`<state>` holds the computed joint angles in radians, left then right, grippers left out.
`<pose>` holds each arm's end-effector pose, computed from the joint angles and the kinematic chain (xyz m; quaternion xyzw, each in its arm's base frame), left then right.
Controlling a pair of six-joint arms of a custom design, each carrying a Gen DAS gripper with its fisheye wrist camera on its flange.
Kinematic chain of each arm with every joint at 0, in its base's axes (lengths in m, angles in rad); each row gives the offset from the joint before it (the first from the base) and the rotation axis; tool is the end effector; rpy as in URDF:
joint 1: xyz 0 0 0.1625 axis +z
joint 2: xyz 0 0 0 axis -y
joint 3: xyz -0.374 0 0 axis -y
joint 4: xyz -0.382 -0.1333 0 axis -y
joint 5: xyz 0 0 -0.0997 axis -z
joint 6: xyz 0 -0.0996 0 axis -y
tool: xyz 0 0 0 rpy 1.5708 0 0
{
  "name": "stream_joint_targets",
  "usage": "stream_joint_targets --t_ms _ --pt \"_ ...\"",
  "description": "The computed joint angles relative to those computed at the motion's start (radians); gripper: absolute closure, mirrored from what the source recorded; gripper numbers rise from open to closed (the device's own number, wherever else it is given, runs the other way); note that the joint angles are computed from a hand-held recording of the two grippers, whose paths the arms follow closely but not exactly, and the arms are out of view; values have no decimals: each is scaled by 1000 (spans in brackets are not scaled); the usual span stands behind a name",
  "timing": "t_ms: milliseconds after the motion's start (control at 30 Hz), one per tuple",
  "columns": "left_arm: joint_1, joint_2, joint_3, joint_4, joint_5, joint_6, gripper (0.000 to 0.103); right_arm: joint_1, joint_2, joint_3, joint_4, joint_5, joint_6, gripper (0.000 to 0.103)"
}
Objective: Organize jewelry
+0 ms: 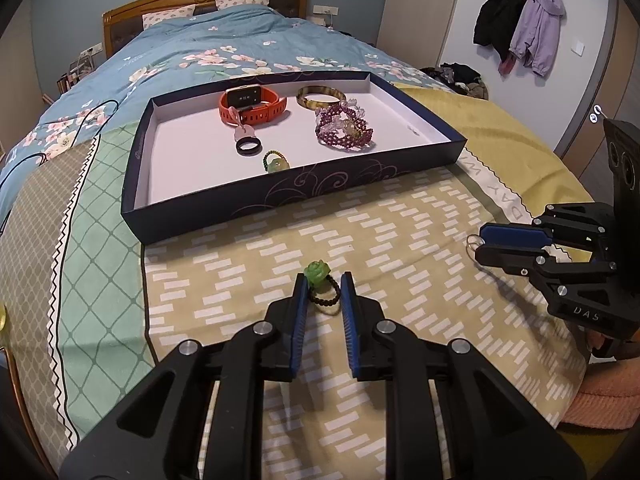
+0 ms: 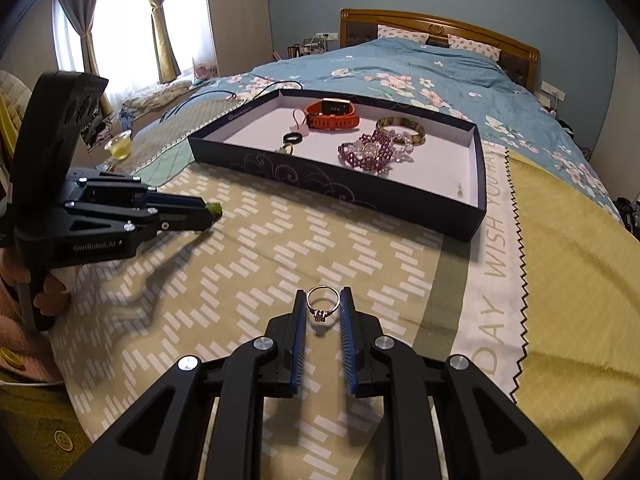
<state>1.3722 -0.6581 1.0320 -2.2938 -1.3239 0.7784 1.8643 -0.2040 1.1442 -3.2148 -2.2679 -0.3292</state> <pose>0.0010 -0.7940 0.1951 0.4398 0.8730 -0.1305 0.1655 0.2738 -0.6662 -0.0640 0.1582 -0.8759 0.3182 0.3263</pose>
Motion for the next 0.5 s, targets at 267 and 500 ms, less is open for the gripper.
stream_joint_targets --t_ms 267,500 --pt "0 -15 17 -16 -15 -6 86 0 2 -13 -30 24 -16 88" --pt "0 -19 21 -17 -14 -12 85 -1 9 -33 -34 43 -30 88"
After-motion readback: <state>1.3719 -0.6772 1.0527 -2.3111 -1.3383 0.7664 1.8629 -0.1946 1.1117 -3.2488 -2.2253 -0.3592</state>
